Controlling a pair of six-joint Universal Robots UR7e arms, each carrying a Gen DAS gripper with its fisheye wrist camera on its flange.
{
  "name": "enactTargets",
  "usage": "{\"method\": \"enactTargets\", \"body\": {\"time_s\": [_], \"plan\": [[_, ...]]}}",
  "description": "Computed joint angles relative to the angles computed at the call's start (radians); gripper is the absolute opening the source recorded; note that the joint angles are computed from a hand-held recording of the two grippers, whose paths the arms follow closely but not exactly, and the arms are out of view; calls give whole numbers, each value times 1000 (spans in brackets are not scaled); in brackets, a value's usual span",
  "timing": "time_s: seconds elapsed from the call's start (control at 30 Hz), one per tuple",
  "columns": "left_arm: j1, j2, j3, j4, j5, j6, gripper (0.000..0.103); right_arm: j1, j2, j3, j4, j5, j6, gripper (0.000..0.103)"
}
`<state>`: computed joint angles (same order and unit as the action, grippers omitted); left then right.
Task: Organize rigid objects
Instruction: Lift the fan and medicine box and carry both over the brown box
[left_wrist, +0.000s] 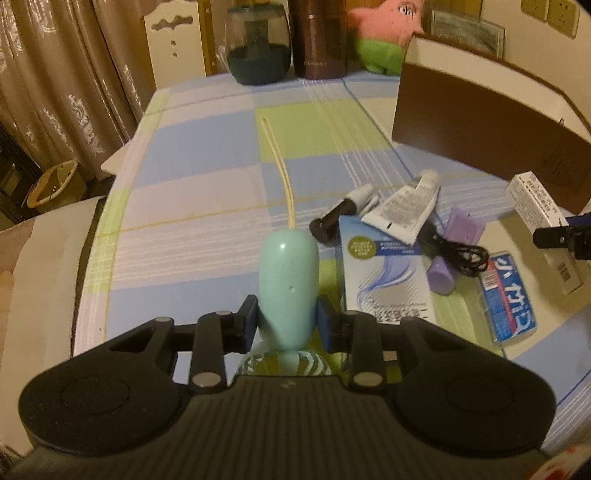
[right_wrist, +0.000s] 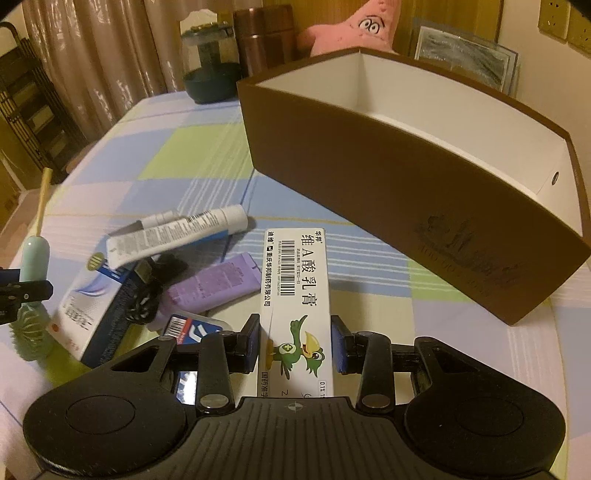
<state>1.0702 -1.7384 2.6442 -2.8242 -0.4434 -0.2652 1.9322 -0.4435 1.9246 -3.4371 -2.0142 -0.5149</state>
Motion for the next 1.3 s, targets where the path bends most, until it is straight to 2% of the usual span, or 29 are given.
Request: {"method": "enactTargets", "body": {"time_s": [0.4, 0.6, 0.7, 0.83, 1.03, 1.3], "plan": [[-122, -64, 31, 13, 77, -33, 30, 11, -44, 44, -24, 41, 1, 38], [-176, -56, 9, 3, 84, -11, 30, 18, -69, 46, -20, 61, 1, 38], [-197, -17, -14, -57, 78, 41, 30, 21, -86, 43, -14, 75, 6, 38], [-204, 59, -63, -183, 33, 148, 30, 26, -109, 36, -1, 91, 15, 38], [-180, 242, -175, -428, -63, 363, 30, 29, -133, 4, 7, 98, 17, 38], [-122, 455, -401, -551, -239, 553, 30, 18, -135, -96, 8, 93, 42, 38]]}}
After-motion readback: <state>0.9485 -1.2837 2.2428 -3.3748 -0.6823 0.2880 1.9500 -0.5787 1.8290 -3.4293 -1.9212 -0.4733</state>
